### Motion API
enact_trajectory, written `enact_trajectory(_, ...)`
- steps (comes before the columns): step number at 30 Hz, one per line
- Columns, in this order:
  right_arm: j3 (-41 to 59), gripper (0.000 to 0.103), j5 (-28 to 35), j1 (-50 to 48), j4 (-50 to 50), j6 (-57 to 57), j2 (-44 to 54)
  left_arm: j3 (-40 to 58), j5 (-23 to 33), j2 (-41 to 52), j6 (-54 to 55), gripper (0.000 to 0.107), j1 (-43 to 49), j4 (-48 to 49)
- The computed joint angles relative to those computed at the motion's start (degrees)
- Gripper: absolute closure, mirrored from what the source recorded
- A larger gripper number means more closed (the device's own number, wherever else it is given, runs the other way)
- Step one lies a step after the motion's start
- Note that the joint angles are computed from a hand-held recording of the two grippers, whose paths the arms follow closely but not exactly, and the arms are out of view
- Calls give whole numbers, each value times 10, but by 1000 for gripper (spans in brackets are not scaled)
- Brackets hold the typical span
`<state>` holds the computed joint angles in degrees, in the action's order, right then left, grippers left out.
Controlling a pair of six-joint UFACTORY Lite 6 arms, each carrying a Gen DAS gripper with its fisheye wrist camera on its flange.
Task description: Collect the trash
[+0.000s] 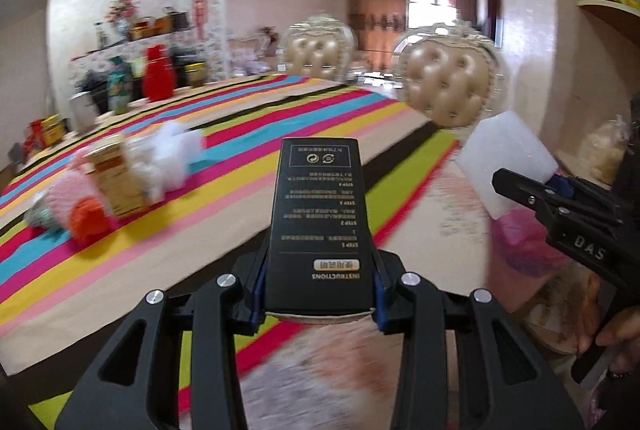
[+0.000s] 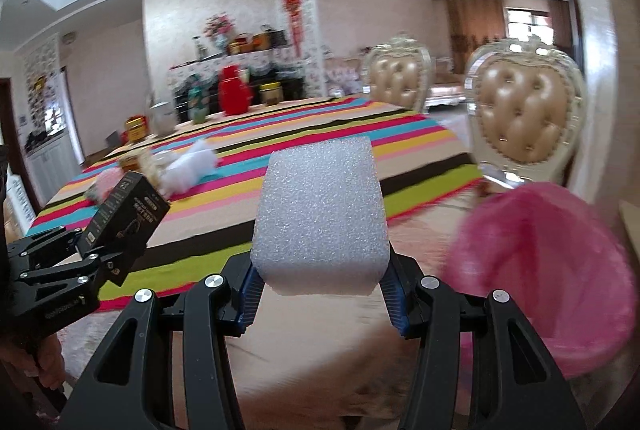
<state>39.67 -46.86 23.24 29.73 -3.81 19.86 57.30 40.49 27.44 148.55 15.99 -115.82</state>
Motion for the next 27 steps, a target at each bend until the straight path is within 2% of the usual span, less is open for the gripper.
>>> enact_trajectory(8, -127, 53, -29, -132, -19, 13, -87, 40, -15, 17, -65, 68, -121, 33)
enact_trajectory(12, -149, 53, -39, -201, -27, 3, -91, 79, -18, 36, -104, 68, -186, 64)
enact_trajectory(16, -166, 53, -43, -285, -94, 28, -86, 122, -30, 65, -125, 68, -258, 78)
enact_trajectory(22, -137, 53, -43, -356, -172, 59, -51, 267, -68, 165, -238, 68, -349, 151)
enact_trajectory(25, -125, 53, -45, -404, -247, 111, -36, 365, -57, 228, -358, 68, -371, 243)
enact_trajectory(26, -119, 53, -43, -411, -258, 119, -31, 389, -52, 244, -386, 67, -373, 260)
enact_trajectory(27, -112, 51, -45, -420, -273, 128, -23, 421, -44, 265, -422, 55, -375, 282)
